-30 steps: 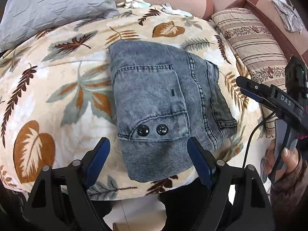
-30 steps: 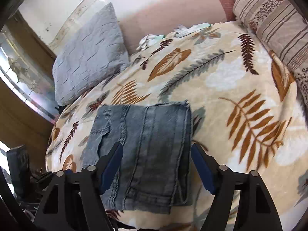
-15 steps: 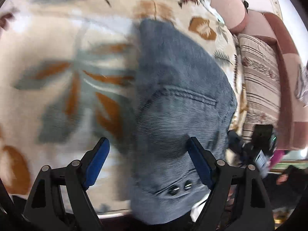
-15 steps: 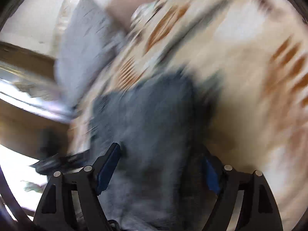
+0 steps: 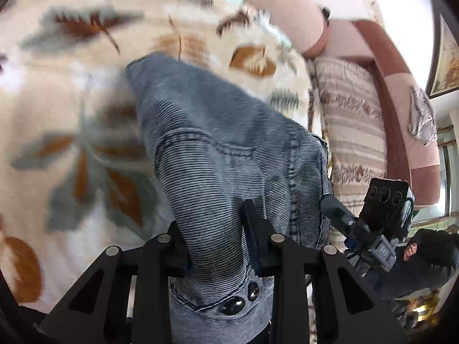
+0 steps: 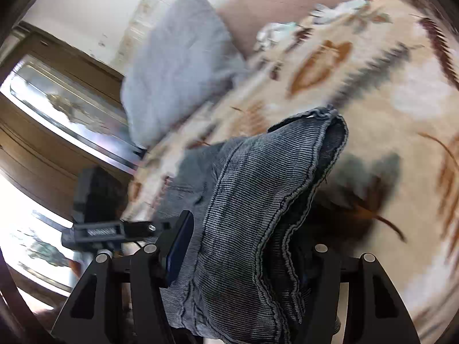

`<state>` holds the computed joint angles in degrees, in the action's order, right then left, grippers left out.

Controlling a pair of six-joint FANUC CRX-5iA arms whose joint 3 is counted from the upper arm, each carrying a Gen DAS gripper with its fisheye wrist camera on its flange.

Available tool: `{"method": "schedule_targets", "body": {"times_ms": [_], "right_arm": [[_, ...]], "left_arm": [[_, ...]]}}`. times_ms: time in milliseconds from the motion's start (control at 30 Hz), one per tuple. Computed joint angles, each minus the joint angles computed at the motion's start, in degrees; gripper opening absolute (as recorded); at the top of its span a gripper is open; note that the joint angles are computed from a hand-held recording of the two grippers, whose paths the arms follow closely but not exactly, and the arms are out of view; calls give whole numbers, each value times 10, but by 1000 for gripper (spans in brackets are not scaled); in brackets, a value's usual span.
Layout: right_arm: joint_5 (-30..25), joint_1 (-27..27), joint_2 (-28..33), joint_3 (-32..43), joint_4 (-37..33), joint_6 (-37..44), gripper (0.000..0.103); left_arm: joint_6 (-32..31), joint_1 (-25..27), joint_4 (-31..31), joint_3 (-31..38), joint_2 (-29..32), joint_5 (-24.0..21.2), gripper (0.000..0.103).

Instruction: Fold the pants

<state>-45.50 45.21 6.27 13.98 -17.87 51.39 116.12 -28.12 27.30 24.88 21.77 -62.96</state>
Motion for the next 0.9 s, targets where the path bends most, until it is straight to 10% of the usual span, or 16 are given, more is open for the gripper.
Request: {"method": "schedule_targets", "body": {"times_ms": [100, 167, 300, 900], "right_arm": [[16, 4, 32, 49, -7, 26, 66], [2, 32, 65, 79, 101, -45, 77], [-213, 78, 187, 217, 311, -115, 81], [-327, 216, 114, 92, 511, -226, 90]], "left_arm": [[10, 14, -41, 0, -28, 10, 33], [63, 18, -120, 49, -19, -33, 58], [121, 4, -277, 123, -5, -154, 60], [142, -195, -578, 133, -27, -264, 74]]}}
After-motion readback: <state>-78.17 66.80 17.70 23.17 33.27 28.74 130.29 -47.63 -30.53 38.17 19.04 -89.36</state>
